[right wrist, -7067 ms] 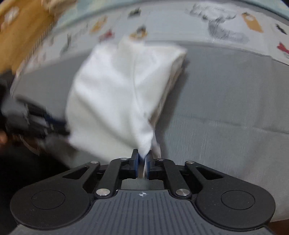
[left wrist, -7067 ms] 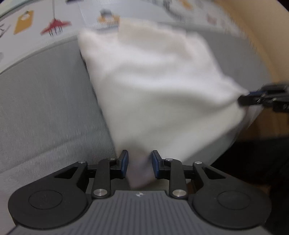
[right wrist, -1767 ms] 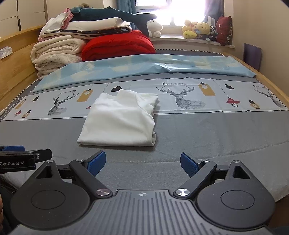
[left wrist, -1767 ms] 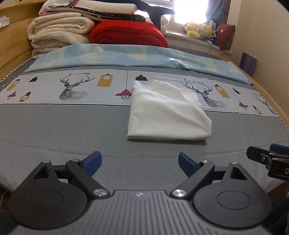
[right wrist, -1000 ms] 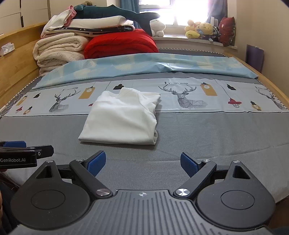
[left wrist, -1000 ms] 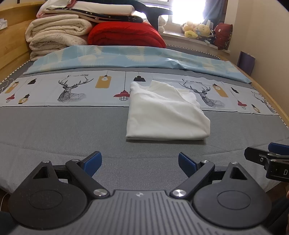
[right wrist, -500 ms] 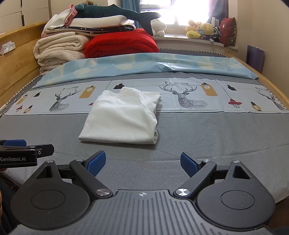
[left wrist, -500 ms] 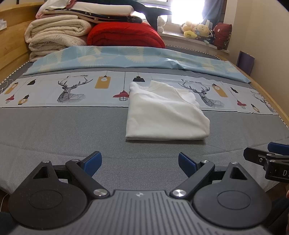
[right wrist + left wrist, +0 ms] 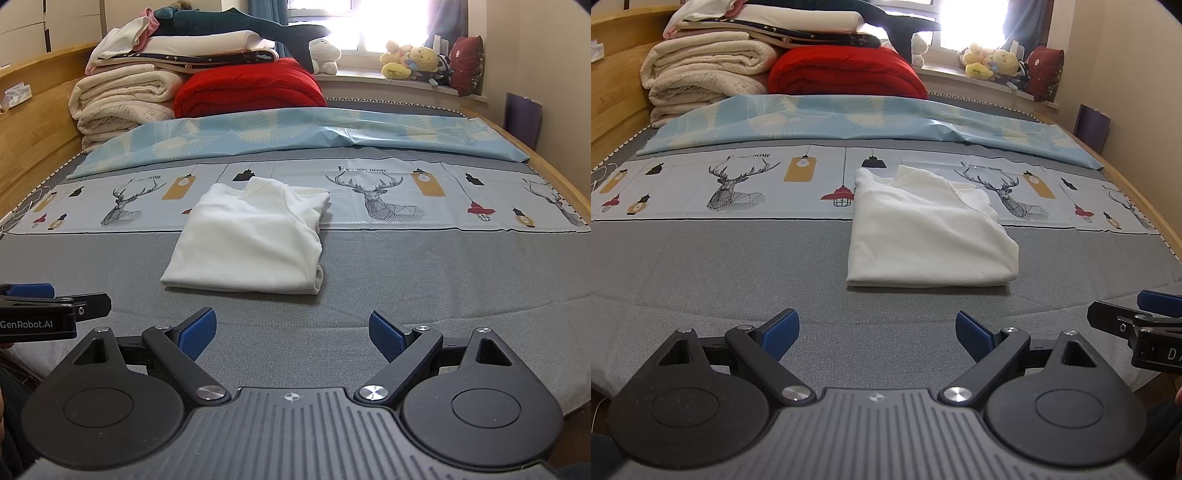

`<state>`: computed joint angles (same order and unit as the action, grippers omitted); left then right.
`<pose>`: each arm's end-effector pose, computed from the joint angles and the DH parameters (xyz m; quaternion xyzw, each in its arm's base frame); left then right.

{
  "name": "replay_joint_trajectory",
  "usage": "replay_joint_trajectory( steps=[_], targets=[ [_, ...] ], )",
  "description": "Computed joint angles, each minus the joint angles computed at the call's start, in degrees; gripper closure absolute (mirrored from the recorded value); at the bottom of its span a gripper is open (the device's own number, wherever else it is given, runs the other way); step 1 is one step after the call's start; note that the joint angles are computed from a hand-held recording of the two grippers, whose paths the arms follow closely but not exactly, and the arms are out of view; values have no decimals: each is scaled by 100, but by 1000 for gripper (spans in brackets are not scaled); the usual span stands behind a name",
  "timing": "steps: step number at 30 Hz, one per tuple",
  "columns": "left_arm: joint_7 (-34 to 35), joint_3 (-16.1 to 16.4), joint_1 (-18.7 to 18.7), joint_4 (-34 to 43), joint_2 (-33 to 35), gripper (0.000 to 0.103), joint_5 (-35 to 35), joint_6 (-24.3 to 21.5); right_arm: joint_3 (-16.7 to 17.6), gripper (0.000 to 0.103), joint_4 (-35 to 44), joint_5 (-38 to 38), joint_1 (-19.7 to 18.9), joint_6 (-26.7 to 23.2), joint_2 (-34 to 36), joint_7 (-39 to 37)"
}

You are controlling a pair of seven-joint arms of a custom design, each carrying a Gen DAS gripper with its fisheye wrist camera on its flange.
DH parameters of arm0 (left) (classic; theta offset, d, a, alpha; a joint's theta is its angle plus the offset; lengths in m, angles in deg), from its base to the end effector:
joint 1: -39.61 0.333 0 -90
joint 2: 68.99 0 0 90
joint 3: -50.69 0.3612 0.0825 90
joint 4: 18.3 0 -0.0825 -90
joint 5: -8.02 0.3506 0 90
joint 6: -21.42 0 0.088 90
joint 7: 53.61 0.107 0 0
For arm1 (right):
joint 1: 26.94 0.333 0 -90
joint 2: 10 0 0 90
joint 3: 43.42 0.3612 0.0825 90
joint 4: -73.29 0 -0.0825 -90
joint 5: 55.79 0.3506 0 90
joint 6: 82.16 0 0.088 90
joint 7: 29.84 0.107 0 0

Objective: Fold small clothes

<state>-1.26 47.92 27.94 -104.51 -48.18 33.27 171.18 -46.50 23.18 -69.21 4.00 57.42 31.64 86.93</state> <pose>0.6785 -0.1775 0.5971 -0.6878 0.6106 -0.2840 0.2710 0.6913 0.3883 0.6137 -0.6910 0.5884 -0.2355 0.3477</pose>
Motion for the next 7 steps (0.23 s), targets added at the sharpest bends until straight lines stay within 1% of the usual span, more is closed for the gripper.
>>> replay_joint_trajectory(
  steps=[7],
  targets=[
    [-6,11,-6,-14,-4,9,26,35,-6,13,36,7,5,-24,18,2]
  ],
)
